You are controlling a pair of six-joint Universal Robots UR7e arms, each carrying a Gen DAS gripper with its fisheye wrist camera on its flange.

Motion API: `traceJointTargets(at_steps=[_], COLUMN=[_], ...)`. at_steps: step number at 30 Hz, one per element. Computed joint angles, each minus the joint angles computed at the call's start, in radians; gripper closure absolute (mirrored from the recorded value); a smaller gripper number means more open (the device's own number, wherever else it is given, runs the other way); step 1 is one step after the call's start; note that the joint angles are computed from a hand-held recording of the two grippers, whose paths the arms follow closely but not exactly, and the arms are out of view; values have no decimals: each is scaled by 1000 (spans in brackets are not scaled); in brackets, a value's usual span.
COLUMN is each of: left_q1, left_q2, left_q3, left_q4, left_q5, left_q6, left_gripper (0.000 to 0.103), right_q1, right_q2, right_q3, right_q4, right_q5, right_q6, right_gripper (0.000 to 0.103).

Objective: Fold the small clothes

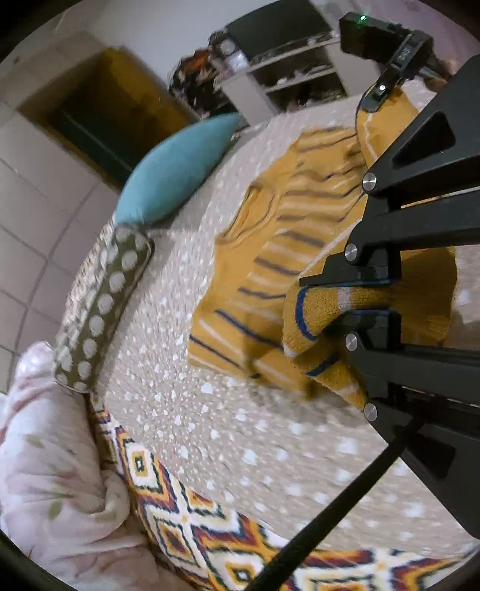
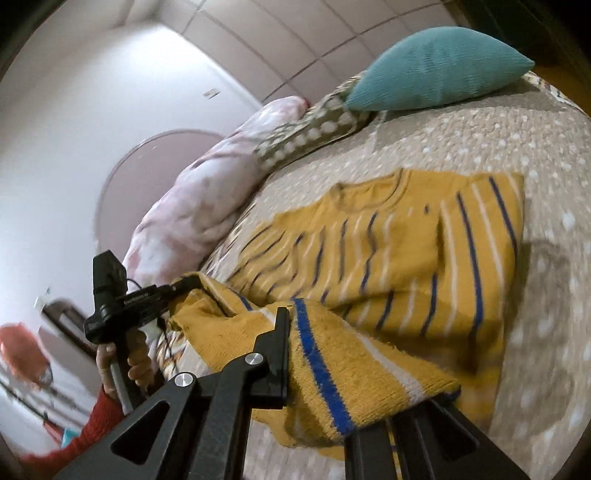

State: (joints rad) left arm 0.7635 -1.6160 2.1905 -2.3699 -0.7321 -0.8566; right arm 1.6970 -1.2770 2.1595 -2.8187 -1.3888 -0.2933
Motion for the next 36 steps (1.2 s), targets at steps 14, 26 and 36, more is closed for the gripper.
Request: traceJointTargets(at_steps=[14, 26, 36], left_q1=[238, 300, 198], left_q2=[201, 209, 238], left_q3=[-175, -179, -168], left_q4=[-282, -420, -273], left_q5=[-256, -272, -122], left_q6=[85, 92, 326], left_gripper=[78, 43, 39], right_q1=[-139, -237, -235], right_q2=[254, 366, 368], right_q3=[-261, -345, -352], right_q4=[-1, -107, -133], right_q5=[190, 456, 468], right_q6=[316, 543, 595], right_gripper=[53, 37, 25])
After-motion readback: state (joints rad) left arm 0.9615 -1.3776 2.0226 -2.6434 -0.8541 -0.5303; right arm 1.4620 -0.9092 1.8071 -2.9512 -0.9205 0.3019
